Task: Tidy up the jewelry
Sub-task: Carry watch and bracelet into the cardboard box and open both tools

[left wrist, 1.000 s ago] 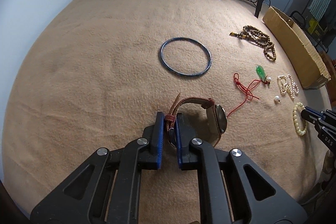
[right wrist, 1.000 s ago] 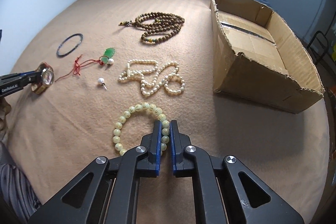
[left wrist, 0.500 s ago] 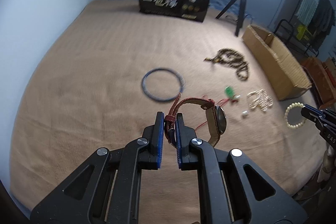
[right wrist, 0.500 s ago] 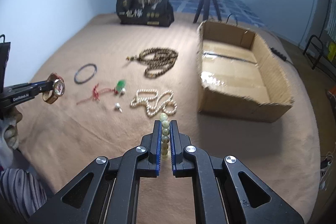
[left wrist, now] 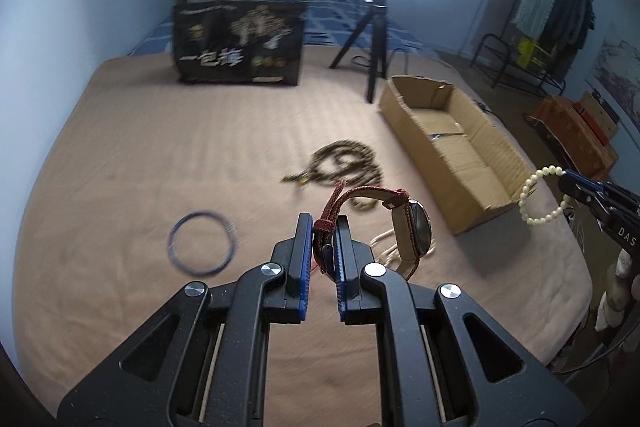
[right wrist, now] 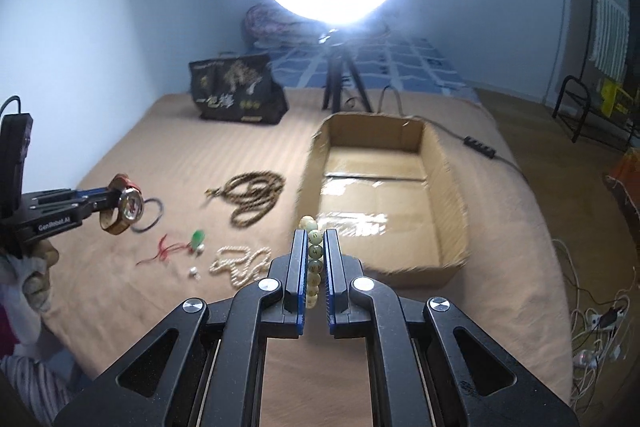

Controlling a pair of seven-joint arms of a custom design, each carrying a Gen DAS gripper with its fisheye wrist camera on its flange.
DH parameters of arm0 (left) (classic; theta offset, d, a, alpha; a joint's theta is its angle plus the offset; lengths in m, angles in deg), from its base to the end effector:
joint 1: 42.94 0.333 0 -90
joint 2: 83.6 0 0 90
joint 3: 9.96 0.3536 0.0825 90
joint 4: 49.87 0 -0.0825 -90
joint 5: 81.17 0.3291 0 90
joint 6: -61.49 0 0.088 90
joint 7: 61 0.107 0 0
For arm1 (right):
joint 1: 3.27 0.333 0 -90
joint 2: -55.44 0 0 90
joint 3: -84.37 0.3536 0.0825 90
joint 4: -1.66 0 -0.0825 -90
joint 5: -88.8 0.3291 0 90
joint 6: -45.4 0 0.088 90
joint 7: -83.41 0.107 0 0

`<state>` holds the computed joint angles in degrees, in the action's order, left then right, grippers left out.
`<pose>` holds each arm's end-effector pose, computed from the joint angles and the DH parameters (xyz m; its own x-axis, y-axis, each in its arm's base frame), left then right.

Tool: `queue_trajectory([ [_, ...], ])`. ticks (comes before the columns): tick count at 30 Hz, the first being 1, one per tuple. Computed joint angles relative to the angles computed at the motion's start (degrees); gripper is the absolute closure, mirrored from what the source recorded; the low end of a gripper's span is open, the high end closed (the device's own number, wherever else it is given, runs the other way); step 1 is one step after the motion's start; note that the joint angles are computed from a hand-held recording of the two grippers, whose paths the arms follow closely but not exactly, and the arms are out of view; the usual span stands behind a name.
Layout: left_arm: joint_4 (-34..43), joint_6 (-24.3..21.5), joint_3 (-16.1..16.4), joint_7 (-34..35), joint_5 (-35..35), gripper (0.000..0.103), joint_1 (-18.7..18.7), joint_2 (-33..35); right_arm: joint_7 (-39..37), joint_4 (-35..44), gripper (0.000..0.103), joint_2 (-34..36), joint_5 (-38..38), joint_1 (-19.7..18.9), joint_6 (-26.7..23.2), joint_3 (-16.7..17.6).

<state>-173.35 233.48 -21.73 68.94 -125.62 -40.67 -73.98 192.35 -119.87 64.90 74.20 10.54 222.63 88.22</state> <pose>0.5597 -0.0364 0.4602 -0.1691 -0.9732 0.1555 -0.7588 0.0279 -0.6507 0.5455 0.1930 0.5026 0.2431 -0.9683 -0.0576 -0.6808 -0.1280 -0.7212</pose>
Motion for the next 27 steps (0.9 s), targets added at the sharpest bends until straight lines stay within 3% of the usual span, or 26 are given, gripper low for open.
queue_trajectory([
  [5,4.6,-0.5,-0.5,-3.5,4.2,0.095,-2.2,3.2,1.1,2.4,0.097,1.8,-2.0,0.0,0.0,-2.3],
  [14,14.0,-1.7,-0.4,-12.6,15.1,0.095,-6.7,11.1,-0.9,8.7,0.097,7.1,-1.2,-2.6,-1.4,-2.1],
  [27,24.0,-6.9,1.0,-22.5,26.0,0.094,-11.0,19.0,-5.5,12.0,0.097,11.5,4.5,-7.9,-3.5,1.1],
])
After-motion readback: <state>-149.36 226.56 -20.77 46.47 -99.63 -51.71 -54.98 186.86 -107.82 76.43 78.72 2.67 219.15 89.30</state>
